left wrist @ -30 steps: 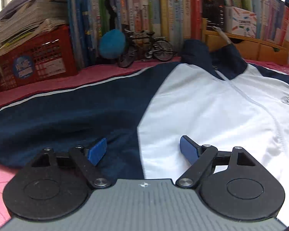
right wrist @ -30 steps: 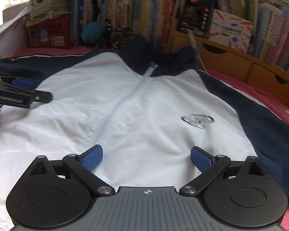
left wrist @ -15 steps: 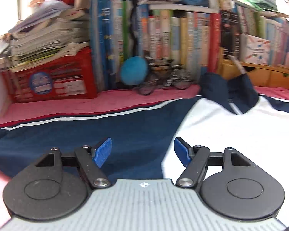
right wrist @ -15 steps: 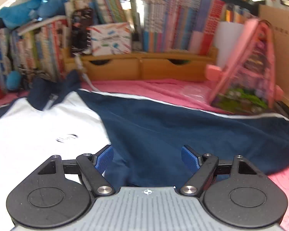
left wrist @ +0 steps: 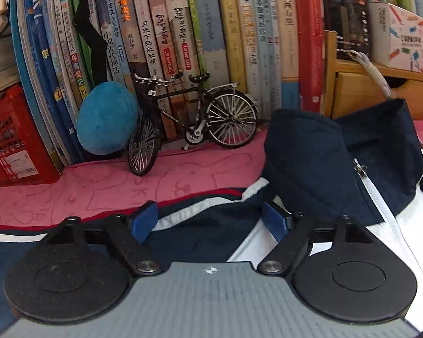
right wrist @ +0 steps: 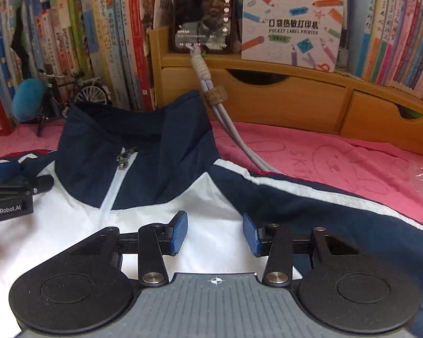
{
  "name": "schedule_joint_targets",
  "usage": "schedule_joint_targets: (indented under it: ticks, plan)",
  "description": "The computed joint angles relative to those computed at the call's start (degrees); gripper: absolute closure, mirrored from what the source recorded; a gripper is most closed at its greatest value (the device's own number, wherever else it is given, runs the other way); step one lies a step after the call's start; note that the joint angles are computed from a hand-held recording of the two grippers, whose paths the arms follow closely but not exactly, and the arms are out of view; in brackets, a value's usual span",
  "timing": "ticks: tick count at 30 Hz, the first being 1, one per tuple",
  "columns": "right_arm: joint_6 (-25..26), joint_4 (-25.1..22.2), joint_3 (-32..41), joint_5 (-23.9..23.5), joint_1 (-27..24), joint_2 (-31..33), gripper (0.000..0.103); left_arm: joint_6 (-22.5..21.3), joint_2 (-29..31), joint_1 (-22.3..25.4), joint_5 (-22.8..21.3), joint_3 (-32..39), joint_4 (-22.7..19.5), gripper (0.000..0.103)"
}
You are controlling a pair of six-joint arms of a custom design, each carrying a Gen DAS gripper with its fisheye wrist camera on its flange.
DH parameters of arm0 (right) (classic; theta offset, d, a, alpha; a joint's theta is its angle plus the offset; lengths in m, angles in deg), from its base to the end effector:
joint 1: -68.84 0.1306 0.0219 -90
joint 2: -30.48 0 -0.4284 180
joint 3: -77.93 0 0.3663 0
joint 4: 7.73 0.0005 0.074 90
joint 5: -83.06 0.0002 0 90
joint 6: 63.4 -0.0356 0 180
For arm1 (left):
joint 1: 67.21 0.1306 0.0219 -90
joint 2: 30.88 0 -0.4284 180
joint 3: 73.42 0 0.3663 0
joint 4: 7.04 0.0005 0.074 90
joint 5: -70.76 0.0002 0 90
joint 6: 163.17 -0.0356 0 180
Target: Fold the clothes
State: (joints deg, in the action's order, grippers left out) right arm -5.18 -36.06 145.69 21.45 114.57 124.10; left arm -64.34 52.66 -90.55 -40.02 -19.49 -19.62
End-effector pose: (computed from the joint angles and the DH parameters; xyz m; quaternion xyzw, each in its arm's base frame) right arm 0.3196 0.3029 0.3128 -0.0372 0.9248 0.0046 0.3785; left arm 0.3459 -0.1361 0.3031 0.0411 0.9013 0.0480 0.4287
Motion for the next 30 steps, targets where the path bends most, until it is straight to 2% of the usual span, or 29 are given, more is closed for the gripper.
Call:
schedule_joint_targets:
  ticks: [5,7,8,9,10,11,13,15,18,20,21,23,26,27,28,30]
  plan:
    - [1.9,3.2,0.8,-1.2,-3.5,1.9,0.051,0.7,2.3,4.2,4.3,2.1,-0.1,0.015]
    - [4.8,6.2,0.1,0.2,-3.7,2.5,0.047,1.5,2.9,5.1,5.4,2.8,-0.5,0.012]
    - [5.9,7.8,-0.3,2.3,-3.4,3.1,0.043,1.8,3.2,5.2,5.4,3.2,-0.7,0.009]
    - [6.9,9.4,-0.6,4.6,-3.2,3.7,0.029,1.6,3.3,5.1,4.8,3.4,-0.9,0.007]
    - [5.7,9.7,-0.7,5.2,-3.5,4.0,0.013,1.4,3.5,4.9,4.2,3.6,-1.1,0.007]
    - [4.1,9.7,-0.7,5.5,-4.0,4.2,0.009,0.0,3.1,4.3,2.8,3.4,-0.6,0.010]
    - [1.2,8.9,-1.1,1.8,-5.3,2.9,0.015,-2.6,0.5,2.5,0.4,1.9,-0.1,0.019]
    - [1.3,6.9,-2.1,1.8,-4.3,0.1,0.027,-1.8,-4.7,0.6,0.1,-0.4,-1.2,0.023]
    - [5.6,8.0,-6.5,1.2,-0.3,-6.8,0.029,-0.2,-16.0,-4.3,0.5,-5.5,-4.2,0.023]
    - [7.6,7.1,-9.1,-0.1,3.9,-11.6,0.028,1.3,-24.3,-8.6,0.2,-8.0,-8.9,0.023]
    - [8.5,6.6,-10.2,0.4,6.3,-13.6,0.027,3.4,-28.1,-11.5,-0.8,-8.9,-12.6,0.022]
    - [10.1,4.3,-12.1,4.8,14.4,-17.2,0.025,9.2,-35.3,-19.6,-4.5,-10.1,-21.0,0.022]
    - [12.3,0.7,-12.8,13.8,28.6,-20.4,0.019,21.7,-42.0,-35.5,-14.6,-10.0,-35.5,0.022]
    - [11.7,-1.7,-12.6,17.7,33.8,-21.3,0.017,28.0,-42.5,-41.9,-19.2,-9.5,-40.8,0.022]
    - [10.3,-5.0,-11.8,21.5,38.5,-21.9,0.013,36.1,-42.2,-49.0,-23.8,-8.9,-47.3,0.022]
    - [6.2,-12.7,-9.6,28.0,46.6,-21.9,0.008,49.0,-41.6,-58.3,-28.3,-8.0,-56.4,0.022]
